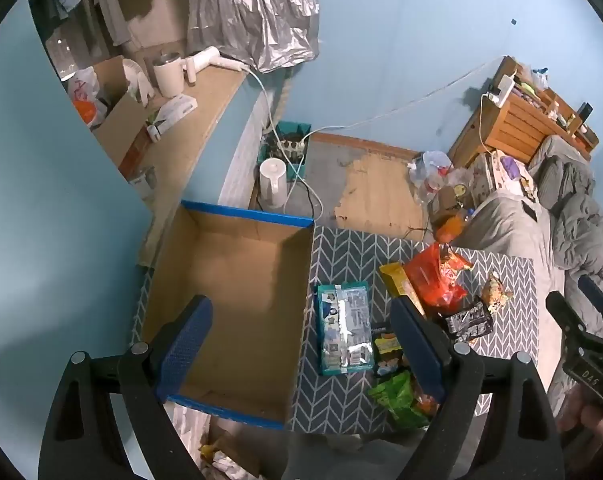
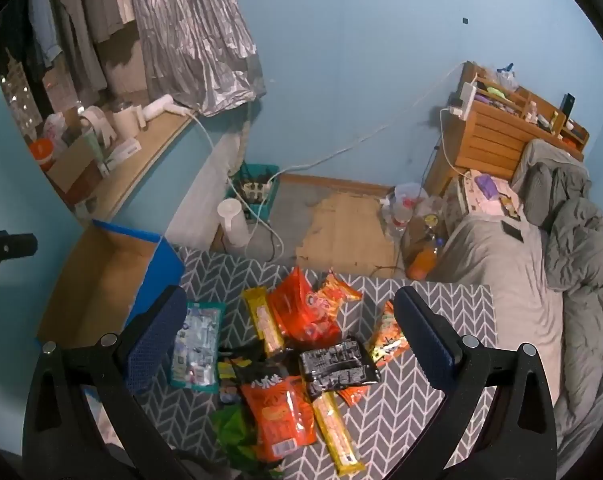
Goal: Organize snacks
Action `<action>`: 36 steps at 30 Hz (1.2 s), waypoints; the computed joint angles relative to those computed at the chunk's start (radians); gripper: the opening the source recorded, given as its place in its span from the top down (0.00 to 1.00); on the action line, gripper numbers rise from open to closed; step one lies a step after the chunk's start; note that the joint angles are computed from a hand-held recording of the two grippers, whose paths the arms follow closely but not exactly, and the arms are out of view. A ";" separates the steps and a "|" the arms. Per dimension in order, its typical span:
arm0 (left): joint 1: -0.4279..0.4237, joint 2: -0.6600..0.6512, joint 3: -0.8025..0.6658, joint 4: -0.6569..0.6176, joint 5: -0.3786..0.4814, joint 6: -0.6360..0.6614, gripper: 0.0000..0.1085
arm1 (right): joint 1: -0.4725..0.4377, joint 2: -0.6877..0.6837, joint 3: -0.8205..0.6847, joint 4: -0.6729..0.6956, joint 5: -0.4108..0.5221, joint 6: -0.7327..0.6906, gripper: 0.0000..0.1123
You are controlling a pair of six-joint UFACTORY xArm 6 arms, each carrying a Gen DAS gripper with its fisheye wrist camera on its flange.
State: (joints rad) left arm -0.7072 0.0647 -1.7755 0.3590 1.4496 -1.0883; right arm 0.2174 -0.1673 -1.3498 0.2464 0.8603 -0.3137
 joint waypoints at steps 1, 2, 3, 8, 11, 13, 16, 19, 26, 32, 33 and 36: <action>0.001 0.000 -0.001 -0.003 0.002 0.001 0.16 | -0.001 -0.001 0.003 0.007 -0.004 -0.003 0.10; 0.002 -0.001 -0.001 -0.005 0.002 0.000 0.16 | -0.002 -0.002 0.004 0.006 -0.006 -0.005 0.10; 0.004 -0.004 0.001 -0.010 0.000 0.001 0.16 | -0.002 -0.001 0.004 0.006 -0.004 -0.009 0.10; -0.015 0.043 -0.059 0.017 0.036 0.018 0.16 | 0.000 -0.004 0.009 0.002 -0.005 -0.009 0.10; -0.009 0.030 -0.039 0.017 0.028 0.027 0.16 | 0.006 -0.012 0.022 -0.004 -0.010 -0.001 0.10; -0.008 0.031 -0.041 0.014 0.025 0.029 0.16 | -0.004 -0.006 0.016 0.006 0.000 -0.013 0.10; -0.008 0.034 -0.043 0.016 0.018 0.031 0.16 | -0.006 -0.007 0.021 0.010 -0.002 -0.017 0.10; -0.008 0.040 -0.058 0.018 0.022 0.038 0.16 | -0.005 -0.006 0.020 0.008 -0.003 -0.015 0.10; -0.007 0.056 -0.077 0.024 0.032 0.042 0.16 | -0.002 -0.002 0.020 0.006 -0.003 -0.021 0.10; -0.002 0.060 -0.075 0.015 0.018 0.049 0.16 | -0.001 0.006 0.000 0.000 0.016 -0.027 0.10; -0.002 0.062 -0.076 0.012 0.016 0.049 0.16 | -0.001 0.006 0.000 -0.001 0.018 -0.031 0.10; 0.000 0.067 -0.079 0.002 0.005 0.049 0.16 | 0.000 0.012 -0.008 -0.003 0.021 -0.038 0.10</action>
State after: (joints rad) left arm -0.7067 0.1318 -1.8542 0.3613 1.4542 -1.0398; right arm 0.2176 -0.1555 -1.3581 0.2436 0.8808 -0.3519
